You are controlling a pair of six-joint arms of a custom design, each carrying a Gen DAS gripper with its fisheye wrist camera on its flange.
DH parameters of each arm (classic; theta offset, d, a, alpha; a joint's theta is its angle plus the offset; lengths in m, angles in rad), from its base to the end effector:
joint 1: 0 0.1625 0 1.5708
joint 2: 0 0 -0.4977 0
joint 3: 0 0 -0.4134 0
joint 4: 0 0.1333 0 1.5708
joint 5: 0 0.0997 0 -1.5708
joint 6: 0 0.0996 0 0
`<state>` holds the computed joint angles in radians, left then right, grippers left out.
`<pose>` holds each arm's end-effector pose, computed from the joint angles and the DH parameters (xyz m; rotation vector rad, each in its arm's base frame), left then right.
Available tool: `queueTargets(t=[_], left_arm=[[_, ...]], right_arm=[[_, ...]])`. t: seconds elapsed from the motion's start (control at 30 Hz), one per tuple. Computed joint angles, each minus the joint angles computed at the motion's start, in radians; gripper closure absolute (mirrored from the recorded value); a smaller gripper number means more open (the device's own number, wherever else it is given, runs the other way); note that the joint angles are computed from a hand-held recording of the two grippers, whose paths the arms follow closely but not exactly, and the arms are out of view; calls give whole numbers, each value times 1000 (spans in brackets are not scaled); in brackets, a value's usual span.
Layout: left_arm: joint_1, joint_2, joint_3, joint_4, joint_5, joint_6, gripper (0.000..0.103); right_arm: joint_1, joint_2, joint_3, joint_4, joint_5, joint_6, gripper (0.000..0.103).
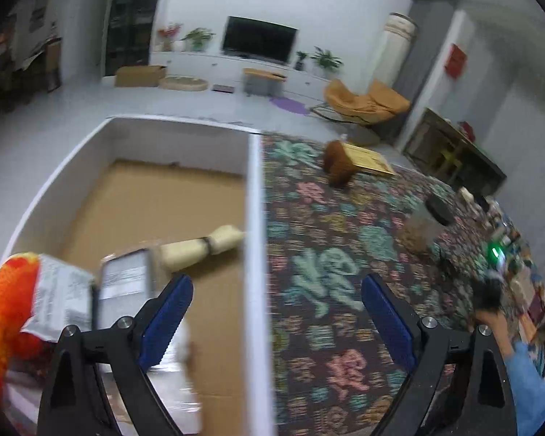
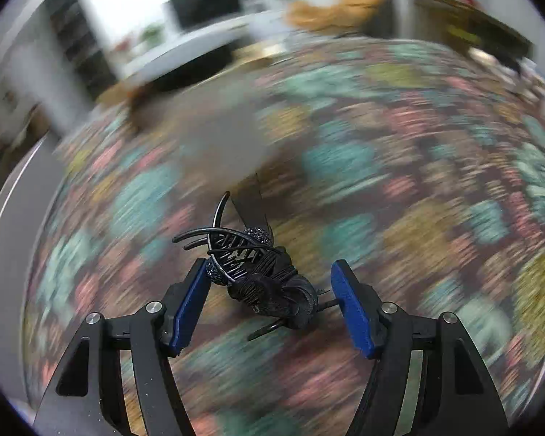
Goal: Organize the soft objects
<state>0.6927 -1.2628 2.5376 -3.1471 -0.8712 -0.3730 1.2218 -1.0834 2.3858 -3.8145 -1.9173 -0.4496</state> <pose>-0.1735 -0.4005 0.1982 0.5116 2.5608 -0.8780 -0.0697 -0.4824 0.2291 -0.0894 -2.3204 0.9268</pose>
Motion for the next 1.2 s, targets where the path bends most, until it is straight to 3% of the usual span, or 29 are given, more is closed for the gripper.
queueTargets(t=[0.07,0.13,0.27,0.37,0.5,0.6,0.73,0.83,0.93,1.1,1.17,1.2], left_arm=[[-20,36,-14,0,-20,-5,9],[-36,64,-23,3,-37,-20,9],[-64,129,-45,23,-88,-32,9],[-68,186,-93,78,-120,13,9],[-19,282,-224,158,-191,98,9],[40,369,-353,185,-205,130,9],[127,519,-576,224,-170,143,9],[175,632,-751,237,-144,177,9],[201,740,-921,262,-85,224,9],[247,888,-1143,324,-18,163,9],[259,932,-1219,407,27,140,10],[263,948,-1250,455,54,134,15]], right_arm=[[-32,-3,-63,12,22,26,32],[-56,10,-135,105,53,74,29],[-64,-22,-135,158,127,74,25],[-72,-48,-66,74,176,28,22],[-48,5,36,-130,106,-67,22],[-35,63,65,-243,47,-120,22],[-22,96,56,-224,-26,-139,21],[-33,93,54,-213,-6,-142,18],[-22,104,52,-228,-34,-155,18],[-16,107,53,-236,-50,-162,17],[-22,101,60,-236,-38,-156,17],[-23,100,61,-238,-37,-152,18]])
